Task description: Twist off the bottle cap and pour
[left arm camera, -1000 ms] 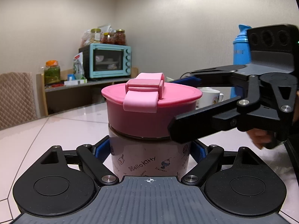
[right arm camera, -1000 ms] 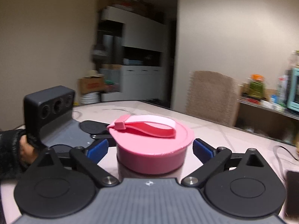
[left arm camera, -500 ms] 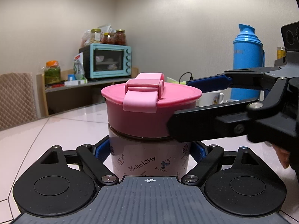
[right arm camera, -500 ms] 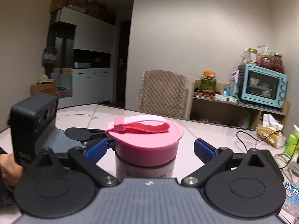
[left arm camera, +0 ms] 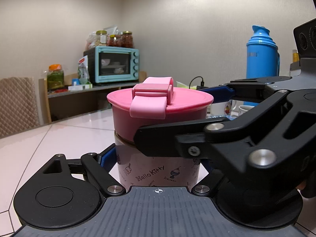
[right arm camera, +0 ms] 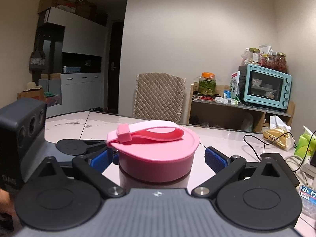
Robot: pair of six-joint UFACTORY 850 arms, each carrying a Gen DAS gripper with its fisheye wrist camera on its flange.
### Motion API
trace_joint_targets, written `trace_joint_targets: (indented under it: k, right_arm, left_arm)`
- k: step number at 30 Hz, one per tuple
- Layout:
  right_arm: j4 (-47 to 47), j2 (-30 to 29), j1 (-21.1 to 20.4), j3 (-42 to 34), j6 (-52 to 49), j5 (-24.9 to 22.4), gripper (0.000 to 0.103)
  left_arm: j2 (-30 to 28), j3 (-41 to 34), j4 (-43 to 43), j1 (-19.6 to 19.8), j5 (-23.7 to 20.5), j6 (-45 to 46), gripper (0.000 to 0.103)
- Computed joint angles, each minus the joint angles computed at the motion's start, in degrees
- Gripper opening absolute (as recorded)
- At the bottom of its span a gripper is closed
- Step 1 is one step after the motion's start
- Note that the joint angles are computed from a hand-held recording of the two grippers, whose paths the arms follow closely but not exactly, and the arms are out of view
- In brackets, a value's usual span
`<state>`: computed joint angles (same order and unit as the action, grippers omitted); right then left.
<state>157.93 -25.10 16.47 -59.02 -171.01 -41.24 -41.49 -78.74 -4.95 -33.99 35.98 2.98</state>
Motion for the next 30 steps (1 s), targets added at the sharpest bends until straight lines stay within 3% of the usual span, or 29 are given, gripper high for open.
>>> trace_joint_targets:
  k: [12, 24, 30]
  right_arm:
    - [5.74, -0.66, 1.46, -0.08, -2.16, -0.12, 0.099]
    - [6.89, -1.03, 1.89, -0.01, -3.24, -0.63, 0.086]
    - [4.64, -1.22, 1.45, 0.24, -3.04, -1.84, 0.086]
  left_arm:
    - [0.08, 0.05, 0.09, 0.04, -0.03, -0.06, 0.089]
    - [0.14, 0.11, 0.09, 0.04, -0.02, -0.08, 0.089]
    - [0.18, 0.24, 0.21, 0.07, 0.15, -0.2, 0.089]
